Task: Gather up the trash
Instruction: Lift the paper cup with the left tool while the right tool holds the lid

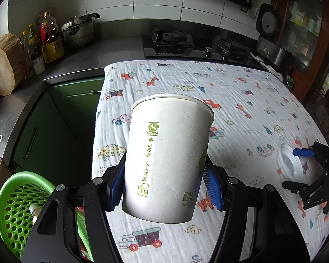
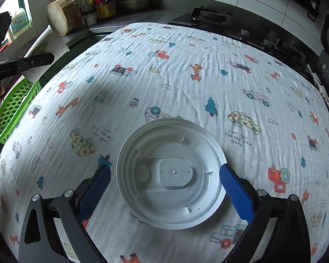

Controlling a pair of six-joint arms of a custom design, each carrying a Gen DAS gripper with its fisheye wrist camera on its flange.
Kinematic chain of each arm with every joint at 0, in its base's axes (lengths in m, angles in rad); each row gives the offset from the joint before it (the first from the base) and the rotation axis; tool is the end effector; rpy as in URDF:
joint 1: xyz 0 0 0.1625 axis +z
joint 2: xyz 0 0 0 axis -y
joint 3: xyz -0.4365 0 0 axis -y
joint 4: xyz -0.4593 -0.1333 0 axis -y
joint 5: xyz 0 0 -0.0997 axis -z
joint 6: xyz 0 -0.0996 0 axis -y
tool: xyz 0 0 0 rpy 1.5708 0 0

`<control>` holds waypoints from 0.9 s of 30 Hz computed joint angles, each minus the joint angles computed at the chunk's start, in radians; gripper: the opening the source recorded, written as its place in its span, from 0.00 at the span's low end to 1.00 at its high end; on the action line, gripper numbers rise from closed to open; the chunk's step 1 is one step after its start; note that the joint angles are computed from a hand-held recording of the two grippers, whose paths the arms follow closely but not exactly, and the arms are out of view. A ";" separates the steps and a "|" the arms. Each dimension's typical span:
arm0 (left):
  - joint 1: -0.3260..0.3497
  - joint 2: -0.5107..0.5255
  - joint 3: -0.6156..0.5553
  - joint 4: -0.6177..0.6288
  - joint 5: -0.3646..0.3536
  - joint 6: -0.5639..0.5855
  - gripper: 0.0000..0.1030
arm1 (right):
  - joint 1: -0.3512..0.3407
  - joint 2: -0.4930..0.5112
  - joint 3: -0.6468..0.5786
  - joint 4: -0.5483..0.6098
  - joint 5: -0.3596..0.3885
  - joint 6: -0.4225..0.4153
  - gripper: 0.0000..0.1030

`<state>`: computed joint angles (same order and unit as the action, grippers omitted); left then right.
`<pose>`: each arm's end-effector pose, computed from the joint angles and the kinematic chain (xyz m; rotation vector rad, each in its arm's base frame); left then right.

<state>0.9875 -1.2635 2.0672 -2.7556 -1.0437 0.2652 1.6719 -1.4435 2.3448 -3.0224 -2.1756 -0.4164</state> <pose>-0.1638 -0.5813 0.2051 0.9531 2.4410 -0.6102 0.1235 -0.4581 0.2176 0.4115 -2.3843 0.5540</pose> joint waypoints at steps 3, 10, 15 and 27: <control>0.000 -0.001 0.003 -0.003 0.002 0.000 0.60 | 0.012 -0.010 0.005 0.001 -0.005 -0.012 0.93; 0.000 -0.005 0.008 -0.006 -0.001 0.004 0.60 | 0.014 -0.042 0.025 0.003 -0.002 -0.018 0.93; 0.003 -0.005 0.008 -0.005 -0.005 -0.001 0.60 | -0.011 -0.044 0.032 -0.001 -0.005 -0.010 0.93; 0.008 0.003 0.006 -0.002 -0.006 0.002 0.60 | -0.039 -0.015 0.018 -0.005 0.033 0.005 0.93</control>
<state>0.9952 -1.2602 2.0728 -2.7577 -1.0497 0.2672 1.6331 -1.4586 2.3631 -3.0273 -2.1430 -0.4117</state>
